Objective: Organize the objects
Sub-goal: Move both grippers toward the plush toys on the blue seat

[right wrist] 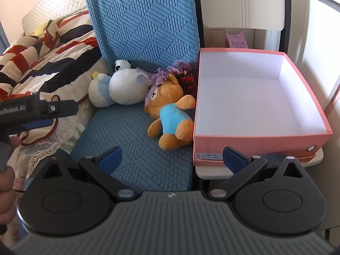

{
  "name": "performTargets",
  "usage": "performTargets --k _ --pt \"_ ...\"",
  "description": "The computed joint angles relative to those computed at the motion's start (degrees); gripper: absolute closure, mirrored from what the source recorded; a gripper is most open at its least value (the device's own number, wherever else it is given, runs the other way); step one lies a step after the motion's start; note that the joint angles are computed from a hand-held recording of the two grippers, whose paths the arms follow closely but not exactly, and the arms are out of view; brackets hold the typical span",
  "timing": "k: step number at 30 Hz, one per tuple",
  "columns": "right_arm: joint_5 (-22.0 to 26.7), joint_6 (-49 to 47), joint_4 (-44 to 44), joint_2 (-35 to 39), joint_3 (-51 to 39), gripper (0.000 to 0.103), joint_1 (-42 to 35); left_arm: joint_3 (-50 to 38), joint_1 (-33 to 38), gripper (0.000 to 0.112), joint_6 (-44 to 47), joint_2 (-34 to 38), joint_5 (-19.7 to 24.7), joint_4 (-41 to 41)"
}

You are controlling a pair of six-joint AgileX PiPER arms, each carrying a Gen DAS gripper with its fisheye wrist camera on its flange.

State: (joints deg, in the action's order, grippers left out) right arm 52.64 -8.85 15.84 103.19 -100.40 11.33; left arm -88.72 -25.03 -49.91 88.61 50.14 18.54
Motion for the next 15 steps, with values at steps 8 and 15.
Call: performTargets --k 8,15 --pt "1.42 -0.98 1.95 -0.02 0.04 0.0 -0.44 1.94 -0.16 0.019 -3.12 -1.46 0.94 2.91" --pt "1.65 -0.51 1.75 0.29 -0.41 0.0 -0.19 3.95 1.06 0.019 -3.3 -2.75 0.15 2.29"
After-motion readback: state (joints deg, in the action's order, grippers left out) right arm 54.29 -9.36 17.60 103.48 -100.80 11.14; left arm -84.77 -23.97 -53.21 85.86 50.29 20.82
